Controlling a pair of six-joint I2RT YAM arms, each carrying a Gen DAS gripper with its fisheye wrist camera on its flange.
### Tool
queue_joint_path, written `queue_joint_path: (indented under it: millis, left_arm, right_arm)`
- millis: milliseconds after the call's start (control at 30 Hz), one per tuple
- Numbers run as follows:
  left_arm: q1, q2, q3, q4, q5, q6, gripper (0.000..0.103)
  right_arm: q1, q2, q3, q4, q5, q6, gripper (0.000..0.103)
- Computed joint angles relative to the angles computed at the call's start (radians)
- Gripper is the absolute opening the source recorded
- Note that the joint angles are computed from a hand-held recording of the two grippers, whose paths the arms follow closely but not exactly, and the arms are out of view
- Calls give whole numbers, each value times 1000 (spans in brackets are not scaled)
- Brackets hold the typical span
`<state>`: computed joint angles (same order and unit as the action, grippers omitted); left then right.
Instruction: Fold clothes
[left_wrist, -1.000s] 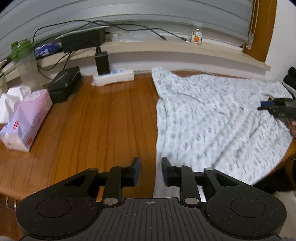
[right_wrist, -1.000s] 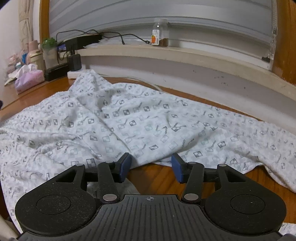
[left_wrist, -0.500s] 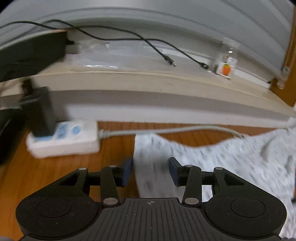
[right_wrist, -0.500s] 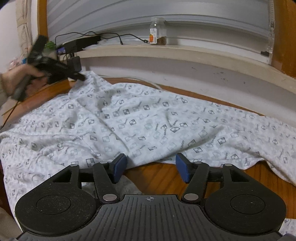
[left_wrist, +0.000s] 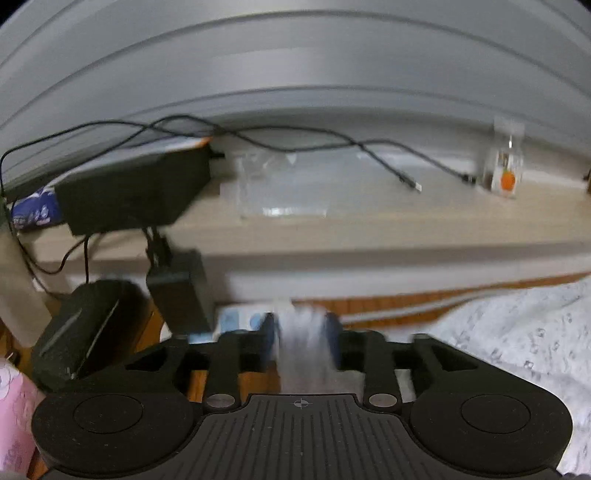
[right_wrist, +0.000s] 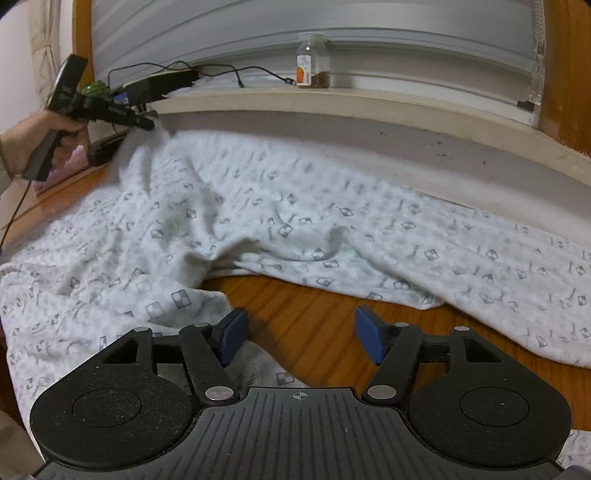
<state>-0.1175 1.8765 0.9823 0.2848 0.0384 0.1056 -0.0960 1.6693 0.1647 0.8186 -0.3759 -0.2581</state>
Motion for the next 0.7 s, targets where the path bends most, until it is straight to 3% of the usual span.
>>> queue_joint_path:
  millis: [233, 300, 400, 467, 533, 700]
  left_arm:
    - [-122, -58, -114, 61, 53, -30, 72]
    - [-179, -43, -107, 69, 66, -32, 72]
    - [-276, 6, -62, 74, 75, -54, 73]
    - [-333, 40, -32, 85, 81, -67, 73]
    - [-392, 85, 16, 88, 74, -68, 73]
    - [-514, 210, 166, 71, 42, -84, 73]
  right_arm:
    - [-47, -10, -5, 6, -50, 34, 66]
    - [-91, -18, -33, 57, -88, 45, 66]
    - [-171, -106, -66, 13, -120, 3, 63]
    - [-256, -188, -89, -34, -143, -45, 43]
    - [-396, -250, -65, -162, -217, -121, 30]
    - [-723, -217, 38, -291, -291, -264, 30]
